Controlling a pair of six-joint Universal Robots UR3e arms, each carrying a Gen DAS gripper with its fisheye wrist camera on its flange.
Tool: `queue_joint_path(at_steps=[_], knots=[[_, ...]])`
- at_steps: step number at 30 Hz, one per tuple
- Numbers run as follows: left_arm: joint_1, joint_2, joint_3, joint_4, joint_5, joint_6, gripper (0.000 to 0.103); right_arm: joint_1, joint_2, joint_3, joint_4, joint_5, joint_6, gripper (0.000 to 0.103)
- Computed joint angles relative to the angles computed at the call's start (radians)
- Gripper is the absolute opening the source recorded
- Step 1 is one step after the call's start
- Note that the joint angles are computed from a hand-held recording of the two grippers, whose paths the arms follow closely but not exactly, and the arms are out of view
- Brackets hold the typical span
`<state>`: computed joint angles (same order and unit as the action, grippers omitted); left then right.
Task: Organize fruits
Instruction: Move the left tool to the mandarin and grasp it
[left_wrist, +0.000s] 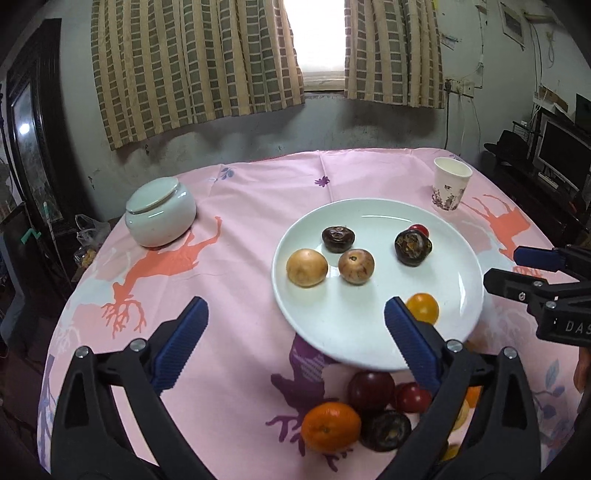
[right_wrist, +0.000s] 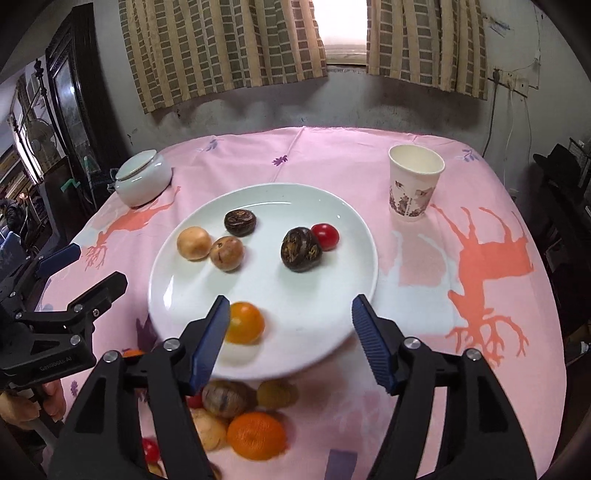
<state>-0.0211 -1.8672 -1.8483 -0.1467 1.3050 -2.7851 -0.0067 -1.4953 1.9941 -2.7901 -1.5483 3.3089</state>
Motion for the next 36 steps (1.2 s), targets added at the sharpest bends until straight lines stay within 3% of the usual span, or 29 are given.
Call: queue_joint_path(at_steps=[5,13,18,25,36], knots=[[0.09,0.16,-0.222,0.003,-0.107,0.026,0.101,0.102,-0.135,0.168,-0.048,-0.078,0.034,0.07],[0.158,0.186,-0.383,0.12,-0.145,0.042,0.101,0.216,-0.153,0.29,-0.143,-0.127,0.126,0.07],[0.192,0.203,-0.384,0.087,-0.172,0.089,0.101,0.211,-0.157,0.365,-0.236,-0.11,0.129,0.07],[0.187,0.216,-0.379,0.02,-0.15,0.128,0.101,0.209,-0.132,0.36,-0.2,-0.119,0.106,0.07],[0.152,0.104,-0.31,-0.036,-0.088,0.145,0.101,0.205,-0.075,0.337,-0.148,-0.132,0.109,0.07]])
